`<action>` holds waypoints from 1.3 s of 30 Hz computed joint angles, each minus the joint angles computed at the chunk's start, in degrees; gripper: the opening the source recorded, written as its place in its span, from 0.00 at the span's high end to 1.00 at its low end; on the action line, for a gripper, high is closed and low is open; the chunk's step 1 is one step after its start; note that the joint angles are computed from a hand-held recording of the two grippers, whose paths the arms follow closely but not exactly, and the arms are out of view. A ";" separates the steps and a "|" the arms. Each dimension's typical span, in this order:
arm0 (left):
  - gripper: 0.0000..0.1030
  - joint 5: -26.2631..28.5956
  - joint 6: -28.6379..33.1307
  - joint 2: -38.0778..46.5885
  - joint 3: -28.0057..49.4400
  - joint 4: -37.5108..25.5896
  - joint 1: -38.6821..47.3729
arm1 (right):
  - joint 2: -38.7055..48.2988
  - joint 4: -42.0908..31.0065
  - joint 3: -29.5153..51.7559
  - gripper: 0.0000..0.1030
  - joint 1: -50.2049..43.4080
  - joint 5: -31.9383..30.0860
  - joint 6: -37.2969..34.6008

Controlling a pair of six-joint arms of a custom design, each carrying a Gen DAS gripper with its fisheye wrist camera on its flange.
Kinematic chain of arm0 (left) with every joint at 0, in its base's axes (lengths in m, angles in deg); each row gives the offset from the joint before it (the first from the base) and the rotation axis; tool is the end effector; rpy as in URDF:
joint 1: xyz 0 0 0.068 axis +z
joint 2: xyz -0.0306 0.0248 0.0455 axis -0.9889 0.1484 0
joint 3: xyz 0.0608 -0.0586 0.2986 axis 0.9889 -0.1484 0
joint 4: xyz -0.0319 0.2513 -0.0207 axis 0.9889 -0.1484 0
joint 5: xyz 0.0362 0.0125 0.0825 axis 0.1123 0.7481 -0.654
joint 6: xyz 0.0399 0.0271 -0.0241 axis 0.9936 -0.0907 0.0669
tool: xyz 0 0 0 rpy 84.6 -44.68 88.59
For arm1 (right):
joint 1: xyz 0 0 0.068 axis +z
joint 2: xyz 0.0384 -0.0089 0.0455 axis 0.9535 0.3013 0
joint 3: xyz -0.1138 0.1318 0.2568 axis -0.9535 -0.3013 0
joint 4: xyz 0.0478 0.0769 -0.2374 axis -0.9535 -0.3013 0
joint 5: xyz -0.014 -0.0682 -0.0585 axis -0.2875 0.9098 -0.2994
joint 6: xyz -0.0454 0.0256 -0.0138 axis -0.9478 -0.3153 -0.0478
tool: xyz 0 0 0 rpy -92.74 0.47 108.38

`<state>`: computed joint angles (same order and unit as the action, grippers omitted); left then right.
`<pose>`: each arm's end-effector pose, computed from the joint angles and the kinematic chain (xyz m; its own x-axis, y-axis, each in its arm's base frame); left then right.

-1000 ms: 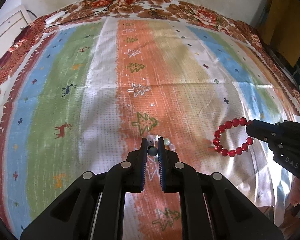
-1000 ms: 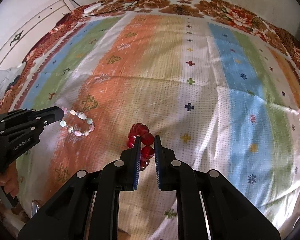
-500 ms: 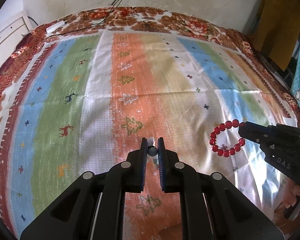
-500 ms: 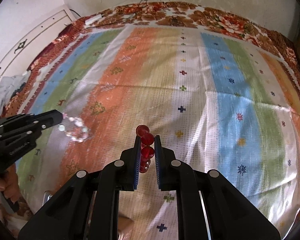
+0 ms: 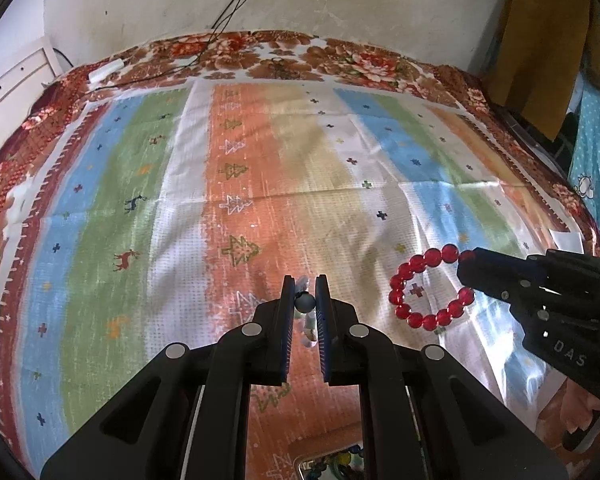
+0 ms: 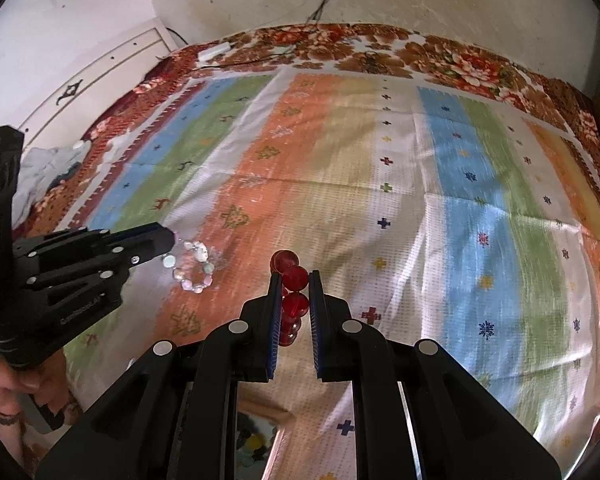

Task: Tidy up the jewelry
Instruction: 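Lift and carry the white pearl and red bracelets over the tin box with both tools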

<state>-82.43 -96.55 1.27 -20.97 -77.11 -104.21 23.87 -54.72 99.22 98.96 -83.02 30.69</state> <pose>0.2444 -0.1041 0.2175 -0.7731 0.1213 -0.6226 0.2721 0.9501 -0.1528 0.2339 0.1137 0.2098 -0.7807 -0.1249 -0.6122 -0.2268 0.9696 0.0914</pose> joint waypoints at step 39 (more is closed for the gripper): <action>0.90 -5.15 -6.14 -25.67 -10.69 -8.31 -12.93 | -19.63 -7.38 -8.42 0.87 18.08 6.78 8.61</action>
<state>-87.58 -102.69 -24.41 -31.66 -85.41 -117.14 4.25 -62.09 90.81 117.04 -76.24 39.30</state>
